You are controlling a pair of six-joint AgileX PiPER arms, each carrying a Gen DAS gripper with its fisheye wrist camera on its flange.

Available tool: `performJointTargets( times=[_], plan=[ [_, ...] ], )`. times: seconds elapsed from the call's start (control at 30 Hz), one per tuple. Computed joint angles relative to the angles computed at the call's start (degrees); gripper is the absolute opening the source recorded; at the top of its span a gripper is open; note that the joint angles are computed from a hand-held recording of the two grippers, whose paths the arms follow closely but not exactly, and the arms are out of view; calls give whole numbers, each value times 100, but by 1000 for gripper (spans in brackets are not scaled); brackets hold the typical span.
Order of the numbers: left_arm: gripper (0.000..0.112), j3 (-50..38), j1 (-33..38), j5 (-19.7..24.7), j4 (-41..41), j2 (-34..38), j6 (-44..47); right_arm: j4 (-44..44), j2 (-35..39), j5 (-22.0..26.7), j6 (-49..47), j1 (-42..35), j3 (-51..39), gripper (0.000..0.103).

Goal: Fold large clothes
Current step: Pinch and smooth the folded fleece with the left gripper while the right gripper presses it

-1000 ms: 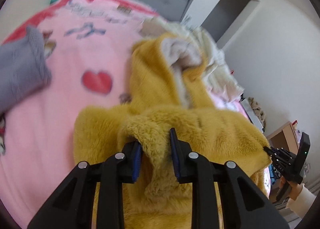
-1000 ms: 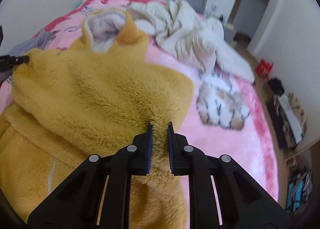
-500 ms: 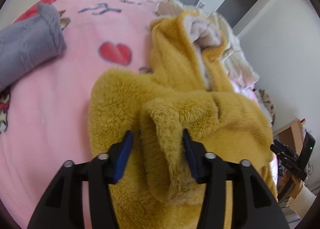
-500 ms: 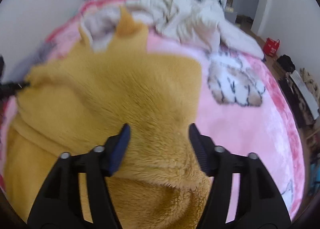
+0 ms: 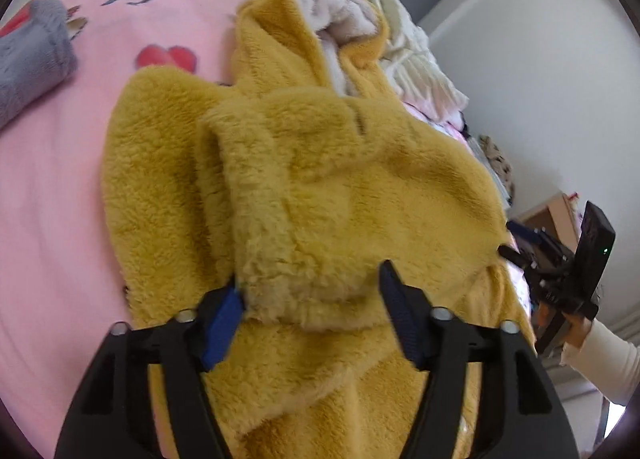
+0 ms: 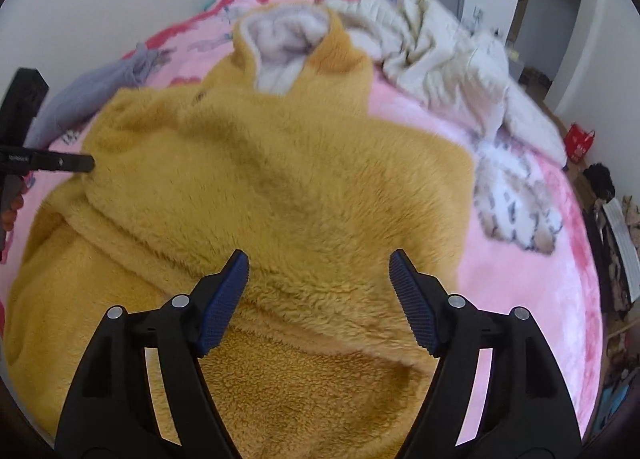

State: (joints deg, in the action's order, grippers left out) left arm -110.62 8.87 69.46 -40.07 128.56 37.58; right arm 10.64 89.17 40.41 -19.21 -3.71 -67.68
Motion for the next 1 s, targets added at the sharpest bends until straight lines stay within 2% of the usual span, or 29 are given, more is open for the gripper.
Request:
performJointTargets(
  times=[0.03, 0.1, 0.23, 0.3, 0.37, 0.47, 0.53, 0.63, 0.73, 0.8, 0.83, 0.87, 0.9, 0.93, 0.97, 1.0],
  plan=[
    [59, 110, -2, -124, 4, -48, 74, -31, 247, 167, 103, 54, -125, 62],
    [55, 431, -33, -421, 117, -246, 246, -113, 440, 213, 251, 144, -182, 61],
    [34, 785, -14, -675, 186, -658, 547, 52, 228, 23, 263, 145, -105, 62],
    [31, 858, 132, -617, -140, -851, 775, 537, -24, -75, -160, 10, 3, 63],
    [29, 847, 274, -433, -397, -968, 888, 771, -237, -120, -453, -27, 95, 69],
    [25, 731, 348, -211, -446, -1001, 781, 1177, -345, 44, -843, -116, 88, 74],
    [25, 861, 335, -390, -233, -1024, 659, 908, -178, 161, -649, -28, -67, 75],
    [25, 859, 305, -430, 216, -784, 357, 485, 165, 332, -287, 145, -174, 71],
    [25, 952, 266, -426, 451, -654, 186, 51, 408, 373, -43, 377, -112, 73],
    [32, 1192, 278, -635, 321, -857, 208, -253, 316, 194, 29, 556, 31, 73],
    [39, 1472, 265, -1017, 199, -1138, 255, -125, 121, 38, -120, 560, 153, 72],
    [50, 1668, 297, -1244, -153, -1380, 460, 141, -13, -44, -335, 491, 228, 71],
    [55, 1856, 268, -1530, -379, -1617, 603, 561, -201, -112, -631, 363, 297, 71],
    [69, 1907, 206, -1686, -502, -1744, 681, 922, -373, -164, -827, 242, 325, 71],
    [82, 1880, 137, -1748, -683, -1813, 801, 1197, -466, -168, -966, 143, 301, 71],
    [85, 1723, 33, -1705, -861, -1770, 840, 1548, -534, -163, -1132, 14, 245, 72]
  ],
)
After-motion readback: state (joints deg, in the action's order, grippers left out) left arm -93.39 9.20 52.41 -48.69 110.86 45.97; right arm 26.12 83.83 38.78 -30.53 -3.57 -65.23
